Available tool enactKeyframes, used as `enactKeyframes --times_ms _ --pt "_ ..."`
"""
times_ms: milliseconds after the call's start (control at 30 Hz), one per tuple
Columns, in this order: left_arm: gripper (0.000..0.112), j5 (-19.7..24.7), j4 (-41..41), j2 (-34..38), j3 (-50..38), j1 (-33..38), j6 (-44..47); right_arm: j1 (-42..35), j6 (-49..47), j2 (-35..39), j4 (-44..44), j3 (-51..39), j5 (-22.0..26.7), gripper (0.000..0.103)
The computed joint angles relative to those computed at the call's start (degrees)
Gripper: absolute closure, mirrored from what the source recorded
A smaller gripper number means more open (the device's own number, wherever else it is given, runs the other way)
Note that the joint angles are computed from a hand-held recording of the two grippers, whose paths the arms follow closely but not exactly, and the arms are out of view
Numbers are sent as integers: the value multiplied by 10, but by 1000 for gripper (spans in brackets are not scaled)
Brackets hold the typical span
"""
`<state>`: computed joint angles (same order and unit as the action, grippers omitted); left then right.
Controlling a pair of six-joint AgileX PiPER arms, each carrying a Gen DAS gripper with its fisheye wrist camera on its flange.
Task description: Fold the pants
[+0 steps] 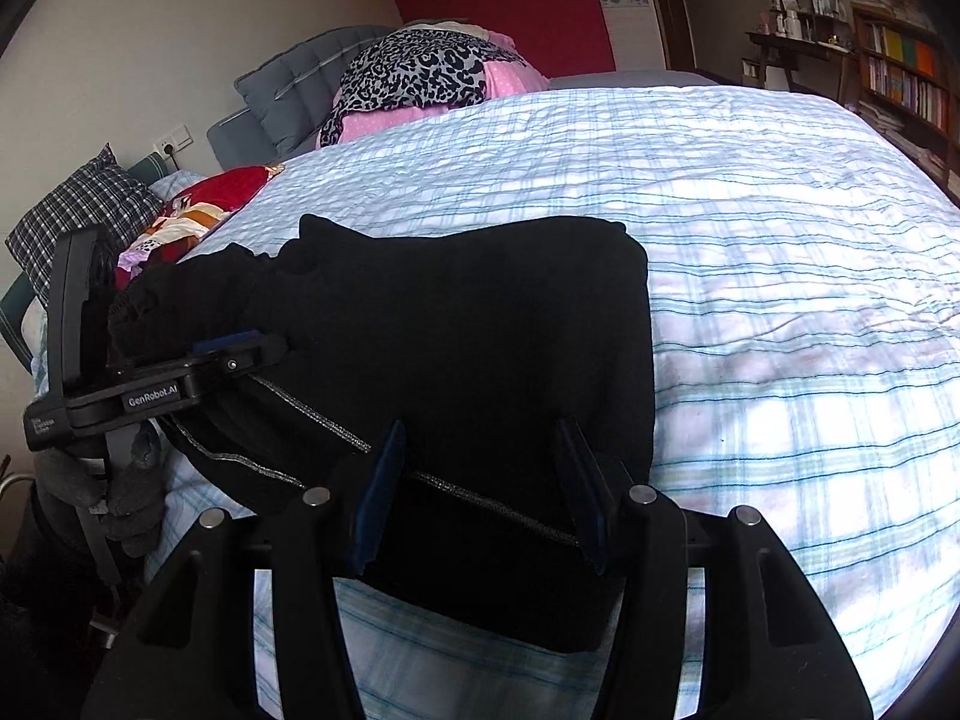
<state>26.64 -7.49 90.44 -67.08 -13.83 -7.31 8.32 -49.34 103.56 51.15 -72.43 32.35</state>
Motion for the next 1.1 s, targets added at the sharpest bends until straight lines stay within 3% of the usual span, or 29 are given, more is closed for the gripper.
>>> enactKeyframes --times_ms 100,267,367,533,633,667,700,800,1000,1100 --pt "59 -5 0 1 3 0 2 -38 33 22 7 -65 74 50" --pt "59 -15 -36 -1 11 9 36 -71 139 88 -31 -209 132 51" --pt "59 -19 -45 -5 15 10 42 -76 225 163 -74 -334 182 57" --pt "59 -24 -77 -10 23 16 72 -78 354 315 -111 -564 298 57" --pt "59 -26 -96 -11 28 22 92 -76 407 390 -127 -685 353 64" --pt "59 -26 -105 -12 29 24 101 -75 418 407 -129 -712 364 72" --pt "59 -26 -110 -12 30 26 107 -75 416 411 -125 -715 364 79" --pt "59 -26 -118 -11 30 27 114 -72 398 398 -123 -688 343 86" --pt "59 -25 -119 -8 26 28 117 -55 383 365 -167 -619 289 86" --pt "59 -25 -111 -8 25 26 109 -34 367 320 -217 -543 228 79"
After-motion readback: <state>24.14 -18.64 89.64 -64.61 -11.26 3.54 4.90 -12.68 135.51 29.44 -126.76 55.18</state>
